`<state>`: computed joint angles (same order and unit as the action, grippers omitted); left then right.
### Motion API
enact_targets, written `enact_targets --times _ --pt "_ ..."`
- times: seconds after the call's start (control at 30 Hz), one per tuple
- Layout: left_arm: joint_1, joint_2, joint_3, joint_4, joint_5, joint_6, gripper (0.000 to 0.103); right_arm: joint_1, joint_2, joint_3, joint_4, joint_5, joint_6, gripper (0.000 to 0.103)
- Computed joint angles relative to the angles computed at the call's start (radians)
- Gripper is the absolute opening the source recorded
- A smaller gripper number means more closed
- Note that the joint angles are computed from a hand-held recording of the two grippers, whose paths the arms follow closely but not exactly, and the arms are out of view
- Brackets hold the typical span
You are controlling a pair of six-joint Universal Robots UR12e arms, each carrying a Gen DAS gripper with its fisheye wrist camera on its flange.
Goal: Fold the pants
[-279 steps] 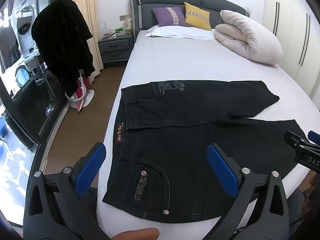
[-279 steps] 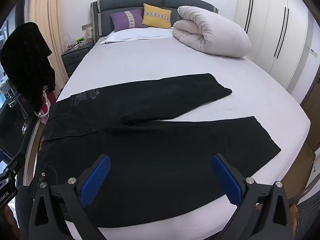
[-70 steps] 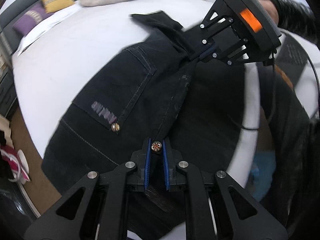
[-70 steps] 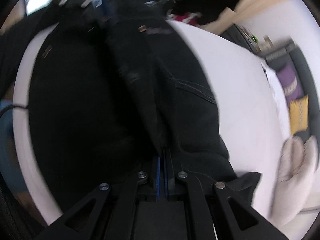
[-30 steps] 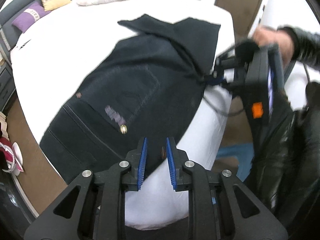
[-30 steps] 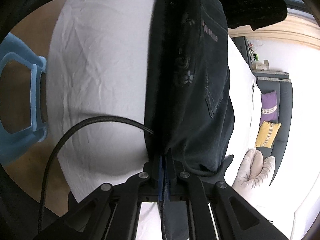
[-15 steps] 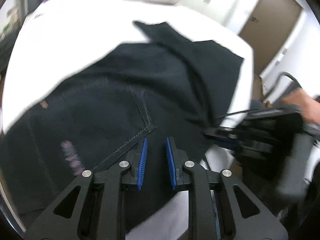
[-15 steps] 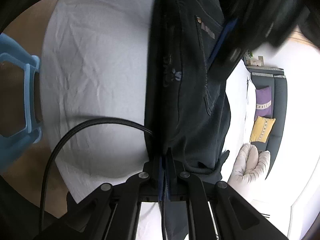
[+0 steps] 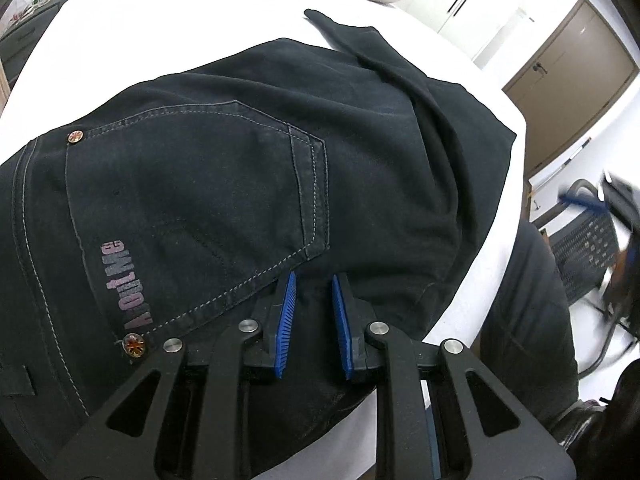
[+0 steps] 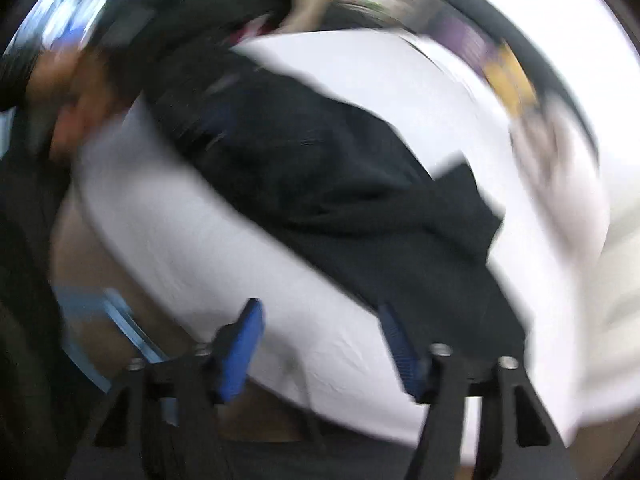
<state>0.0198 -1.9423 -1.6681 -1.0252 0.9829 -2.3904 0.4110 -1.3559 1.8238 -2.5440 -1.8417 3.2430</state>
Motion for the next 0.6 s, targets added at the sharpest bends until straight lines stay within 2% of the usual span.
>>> enact_targets --times 0.1,0.17,0.2,0.27,0.33,0.47,0.6 --pt "-0.004 0.002 -0.007 0.023 0.003 -0.022 0.018 -0.111 -0.022 0.008 -0.122 0.172 0.264 0.058" --pt "0.004 0.013 -0.024 0.04 0.009 -0.019 0.018 -0.152 -0.005 -0.005 -0.195 0.189 0.346 0.058" --pt "0.001 0.016 -0.029 0.055 0.014 -0.025 0.018 -0.172 0.017 -0.029 -0.217 0.169 0.388 0.058" --pt "0.002 0.022 -0.039 0.071 0.021 -0.025 0.018 -0.189 0.062 -0.095 -0.168 0.121 0.439 0.057" --pt "0.002 0.025 -0.044 0.078 0.024 -0.03 0.018 -0.206 0.115 -0.171 -0.11 0.109 0.451 0.057" --pt "0.003 0.027 -0.047 0.077 0.019 -0.03 0.018 -0.207 0.239 -0.341 0.012 0.036 0.36 0.057" --pt "0.006 0.026 -0.045 0.062 0.006 -0.031 0.018 -0.203 0.36 -0.507 0.195 -0.035 0.333 0.058"
